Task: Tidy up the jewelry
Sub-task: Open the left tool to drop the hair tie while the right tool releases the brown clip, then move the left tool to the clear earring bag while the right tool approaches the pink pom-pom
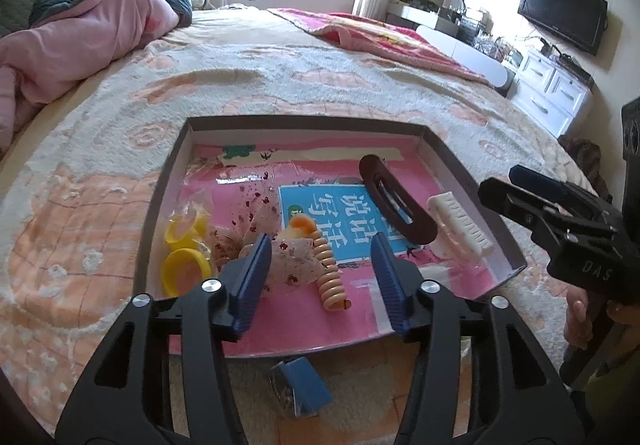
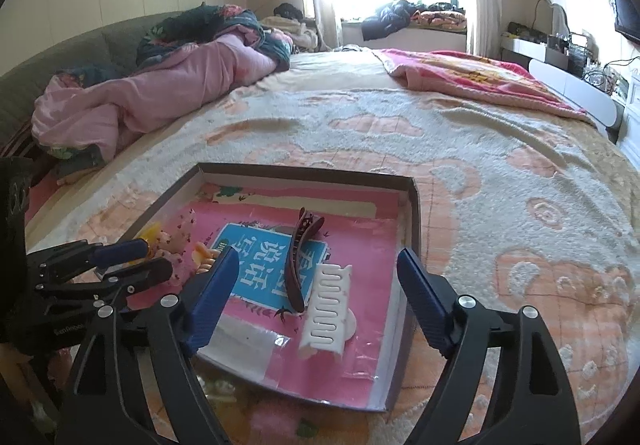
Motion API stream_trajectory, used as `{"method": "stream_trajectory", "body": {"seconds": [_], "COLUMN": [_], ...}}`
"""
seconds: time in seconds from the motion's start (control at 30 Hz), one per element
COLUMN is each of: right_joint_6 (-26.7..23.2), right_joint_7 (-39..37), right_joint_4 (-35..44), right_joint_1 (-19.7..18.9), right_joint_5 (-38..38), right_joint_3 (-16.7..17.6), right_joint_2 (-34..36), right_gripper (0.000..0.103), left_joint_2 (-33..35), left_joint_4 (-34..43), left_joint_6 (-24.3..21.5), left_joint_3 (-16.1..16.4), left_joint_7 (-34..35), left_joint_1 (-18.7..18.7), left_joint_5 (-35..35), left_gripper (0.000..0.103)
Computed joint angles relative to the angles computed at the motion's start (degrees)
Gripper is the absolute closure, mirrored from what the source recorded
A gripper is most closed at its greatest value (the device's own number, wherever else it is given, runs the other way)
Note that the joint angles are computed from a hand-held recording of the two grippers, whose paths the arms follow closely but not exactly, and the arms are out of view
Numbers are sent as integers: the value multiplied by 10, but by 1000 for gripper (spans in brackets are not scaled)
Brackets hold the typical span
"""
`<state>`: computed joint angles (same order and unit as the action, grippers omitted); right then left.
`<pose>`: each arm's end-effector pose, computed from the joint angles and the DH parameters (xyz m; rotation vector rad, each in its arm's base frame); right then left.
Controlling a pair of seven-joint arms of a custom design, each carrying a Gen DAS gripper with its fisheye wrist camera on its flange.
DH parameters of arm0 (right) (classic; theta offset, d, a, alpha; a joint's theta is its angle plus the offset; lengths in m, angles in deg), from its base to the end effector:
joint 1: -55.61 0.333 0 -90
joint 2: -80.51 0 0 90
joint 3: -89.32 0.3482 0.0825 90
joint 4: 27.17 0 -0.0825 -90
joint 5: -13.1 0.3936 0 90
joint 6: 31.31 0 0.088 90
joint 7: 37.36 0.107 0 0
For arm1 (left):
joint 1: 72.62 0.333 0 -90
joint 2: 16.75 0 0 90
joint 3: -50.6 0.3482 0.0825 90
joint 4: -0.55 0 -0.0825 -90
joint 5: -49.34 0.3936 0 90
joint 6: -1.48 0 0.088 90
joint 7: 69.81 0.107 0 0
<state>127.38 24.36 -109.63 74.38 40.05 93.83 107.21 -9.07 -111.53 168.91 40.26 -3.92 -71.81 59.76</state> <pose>0.7164 0.2717 0.5490 -1.9487 1.1395 -0.4444 0.6385 -0.1127 0.5370 -1.8704 1.6809 -0.9244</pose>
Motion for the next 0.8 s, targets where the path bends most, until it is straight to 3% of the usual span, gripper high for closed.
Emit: {"method": "stream_trajectory", "body": {"seconds": [0.3, 0.4, 0.8], "right_joint_6": [52, 74, 109], "right_joint_7": [-36, -61, -156], "right_joint_4": [-56, -78, -135], "right_joint_1": [-9, -14, -35], "right_joint_5": [37, 58, 159], "right_joint_3": [18, 28, 58], "right_joint_2": [-38, -53, -100], "right_gripper": [14, 12, 8], "left_joint_2": [-32, -40, -69], "left_joint_4": [-32, -37, -58], "left_joint_6": [31, 40, 57], "left_joint_3": [3, 17, 36], "left_joint_7": [-9, -48, -174], "left_joint_1": [-2, -13, -22], "left_joint_5": [-8, 35, 174], "left_gripper": [25, 11, 11]}}
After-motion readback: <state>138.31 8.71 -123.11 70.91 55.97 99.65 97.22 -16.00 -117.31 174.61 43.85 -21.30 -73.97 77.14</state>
